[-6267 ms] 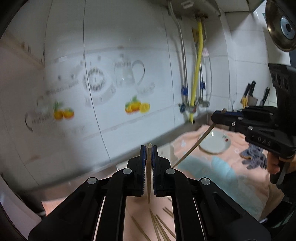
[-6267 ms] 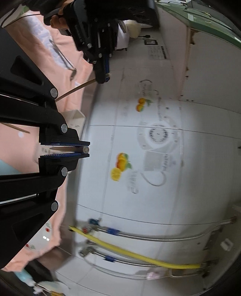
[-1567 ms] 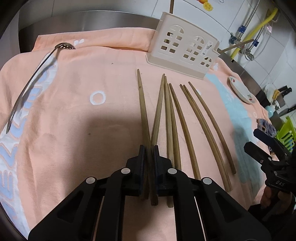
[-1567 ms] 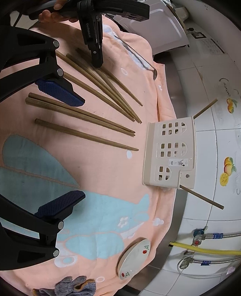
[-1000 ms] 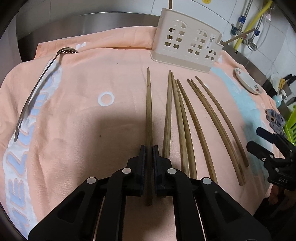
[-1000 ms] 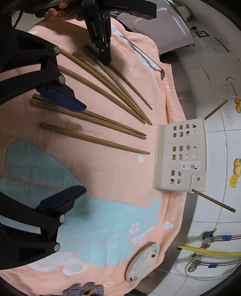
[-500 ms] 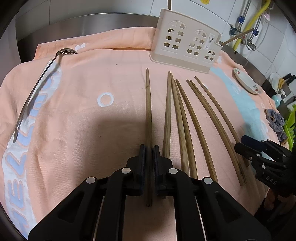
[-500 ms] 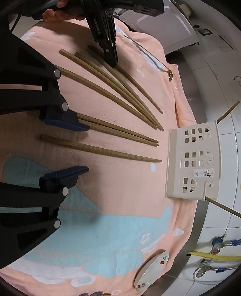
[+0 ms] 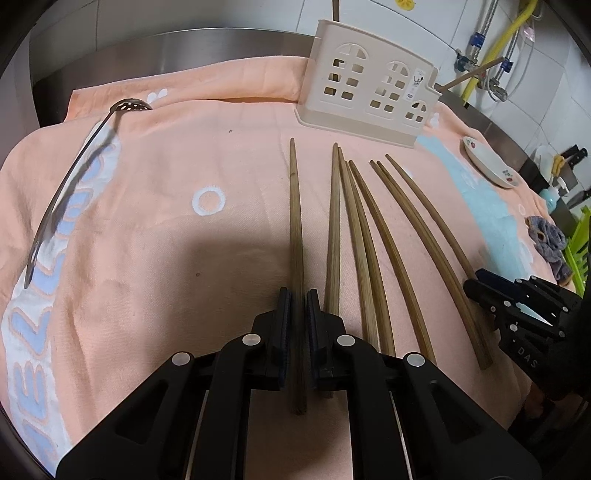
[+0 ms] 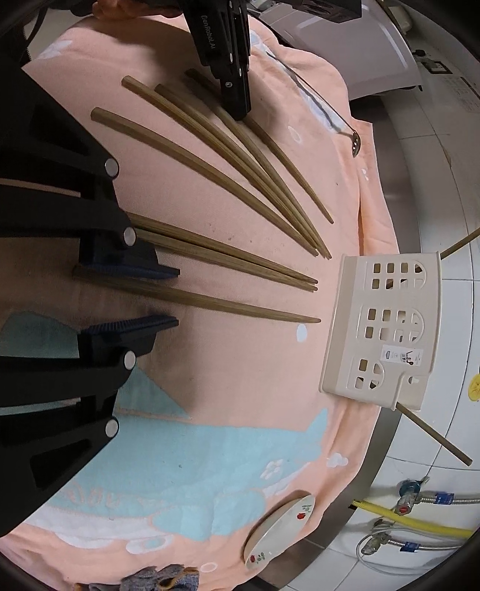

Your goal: Organize utensils

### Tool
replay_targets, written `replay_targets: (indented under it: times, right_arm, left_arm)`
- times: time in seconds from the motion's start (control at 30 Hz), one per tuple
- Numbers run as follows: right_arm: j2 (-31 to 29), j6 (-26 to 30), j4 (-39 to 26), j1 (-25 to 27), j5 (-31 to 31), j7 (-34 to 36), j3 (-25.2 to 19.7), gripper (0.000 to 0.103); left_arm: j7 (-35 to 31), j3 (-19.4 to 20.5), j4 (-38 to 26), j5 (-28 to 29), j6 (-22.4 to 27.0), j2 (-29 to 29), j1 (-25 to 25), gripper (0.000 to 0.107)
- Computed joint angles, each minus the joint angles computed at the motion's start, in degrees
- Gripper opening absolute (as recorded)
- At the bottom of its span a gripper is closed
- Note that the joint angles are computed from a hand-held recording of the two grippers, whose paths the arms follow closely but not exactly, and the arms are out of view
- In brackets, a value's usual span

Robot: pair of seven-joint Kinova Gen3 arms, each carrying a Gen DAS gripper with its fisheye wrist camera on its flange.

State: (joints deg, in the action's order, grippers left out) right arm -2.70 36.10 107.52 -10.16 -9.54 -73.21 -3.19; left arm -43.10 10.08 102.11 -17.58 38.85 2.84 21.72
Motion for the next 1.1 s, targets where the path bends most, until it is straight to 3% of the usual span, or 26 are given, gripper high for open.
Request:
replay_targets:
  times: [0.67, 1.1]
  right_arm:
    - [-1.63, -1.18, 1.10, 0.76, -5.31, 5.07, 1.46, 0.007]
    - [-5.31, -2.54, -2.75, -0.12, -13.63, 14.52, 5.29, 0.007]
  left_arm:
    - [-0.09, -0.09, -3.71, -2.13, 5.30, 1.78, 1.83, 0.007]
    - [-0.58, 1.60, -5.82, -6.26, 5.44, -2.51, 1.54, 0.007]
